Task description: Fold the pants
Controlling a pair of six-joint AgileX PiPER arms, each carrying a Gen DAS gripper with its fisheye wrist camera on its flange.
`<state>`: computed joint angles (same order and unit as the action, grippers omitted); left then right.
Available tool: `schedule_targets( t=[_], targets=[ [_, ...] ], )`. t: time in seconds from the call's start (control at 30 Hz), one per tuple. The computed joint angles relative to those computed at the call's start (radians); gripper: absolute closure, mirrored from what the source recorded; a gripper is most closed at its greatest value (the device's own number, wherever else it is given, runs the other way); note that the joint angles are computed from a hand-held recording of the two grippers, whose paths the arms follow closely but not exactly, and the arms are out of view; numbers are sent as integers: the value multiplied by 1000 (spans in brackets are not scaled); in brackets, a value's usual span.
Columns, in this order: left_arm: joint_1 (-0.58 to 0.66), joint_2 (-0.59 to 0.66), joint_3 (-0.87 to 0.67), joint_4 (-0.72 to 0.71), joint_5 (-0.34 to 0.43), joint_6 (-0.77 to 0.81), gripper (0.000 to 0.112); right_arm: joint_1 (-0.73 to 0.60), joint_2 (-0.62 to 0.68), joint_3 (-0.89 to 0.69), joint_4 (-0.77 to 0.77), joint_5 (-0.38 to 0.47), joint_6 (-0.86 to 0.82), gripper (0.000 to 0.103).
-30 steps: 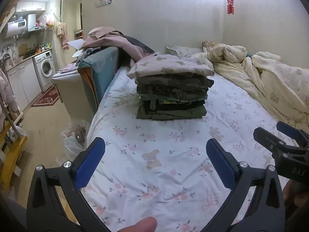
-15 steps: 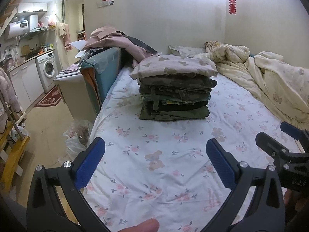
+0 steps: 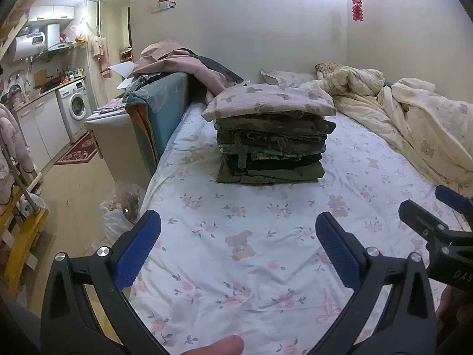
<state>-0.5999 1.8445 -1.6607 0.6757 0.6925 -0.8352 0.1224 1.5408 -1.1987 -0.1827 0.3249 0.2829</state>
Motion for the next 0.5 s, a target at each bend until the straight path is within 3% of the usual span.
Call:
schedule_targets(
  t=[0.5],
  targets=[
    [9, 0, -2, -15, -1, 6, 9, 5, -9, 7, -1, -4, -10, 0]
  ],
)
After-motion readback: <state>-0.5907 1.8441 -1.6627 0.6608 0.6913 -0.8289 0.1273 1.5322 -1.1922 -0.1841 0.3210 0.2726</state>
